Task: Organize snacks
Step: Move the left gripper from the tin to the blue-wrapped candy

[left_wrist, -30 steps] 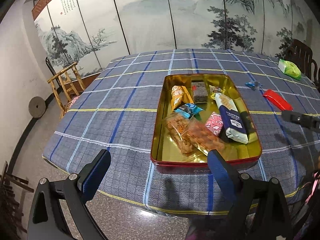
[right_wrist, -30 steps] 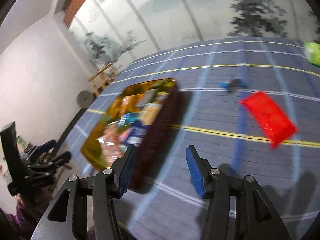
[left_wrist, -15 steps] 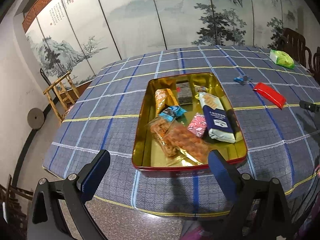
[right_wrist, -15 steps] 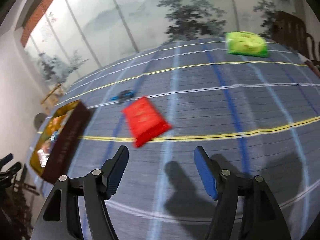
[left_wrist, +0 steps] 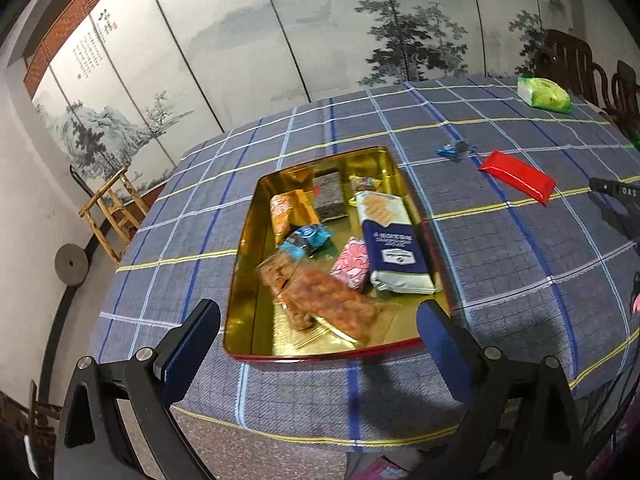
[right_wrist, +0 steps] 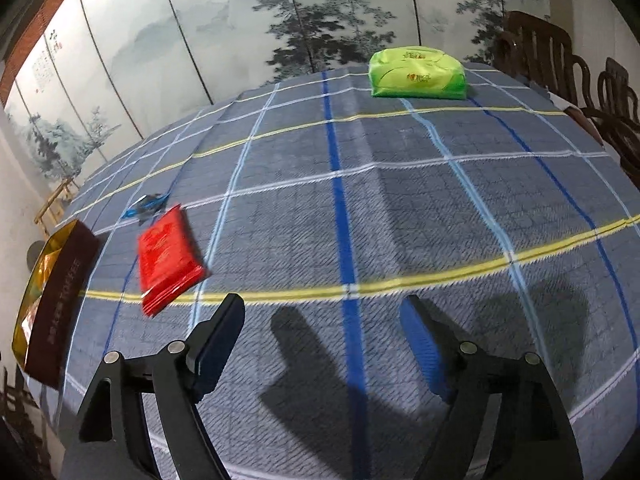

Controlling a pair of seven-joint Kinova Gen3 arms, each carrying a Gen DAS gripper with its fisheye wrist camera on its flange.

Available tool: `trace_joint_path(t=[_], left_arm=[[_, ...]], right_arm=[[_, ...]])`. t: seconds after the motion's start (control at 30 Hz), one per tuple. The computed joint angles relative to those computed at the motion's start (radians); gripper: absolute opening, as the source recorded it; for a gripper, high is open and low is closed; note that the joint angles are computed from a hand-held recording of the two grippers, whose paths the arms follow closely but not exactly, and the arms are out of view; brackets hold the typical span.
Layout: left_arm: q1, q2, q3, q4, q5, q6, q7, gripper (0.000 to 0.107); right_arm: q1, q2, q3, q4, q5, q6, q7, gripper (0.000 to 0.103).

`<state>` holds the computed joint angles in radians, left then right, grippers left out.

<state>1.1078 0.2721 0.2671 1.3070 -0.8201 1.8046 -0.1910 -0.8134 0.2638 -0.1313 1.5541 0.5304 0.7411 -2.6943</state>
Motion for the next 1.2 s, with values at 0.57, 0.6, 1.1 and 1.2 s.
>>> trace_joint_path(t=[0.57, 0.6, 1.1, 1.2], left_arm=[[0.008, 0.132, -0.086, -0.182, -0.002, -0.063, -0.225, 0.098], [0.001, 0.134, -0.090, -0.188, 0.009, -0.081, -0.239, 0.098], [-0.202, 0.188, -0.152, -0.324, 0.240, -0.352, -0.551, 0.097], [-0.251, 0.218, -0.164, -0.369, 0.289, -0.406, -0.636, 0.097]], right_arm=[[0.037, 0.060, 0.031, -0.086, -0.024, 0.066, 0.064, 0.103], [0.035, 0.066, 0.032, -0.096, -0.024, 0.077, 0.073, 0.103], [0.035, 0.063, 0.041, -0.087, -0.047, 0.054, 0.113, 0.103], [0.044, 0.055, 0.039, -0.072, -0.053, 0.029, 0.112, 0.103]])
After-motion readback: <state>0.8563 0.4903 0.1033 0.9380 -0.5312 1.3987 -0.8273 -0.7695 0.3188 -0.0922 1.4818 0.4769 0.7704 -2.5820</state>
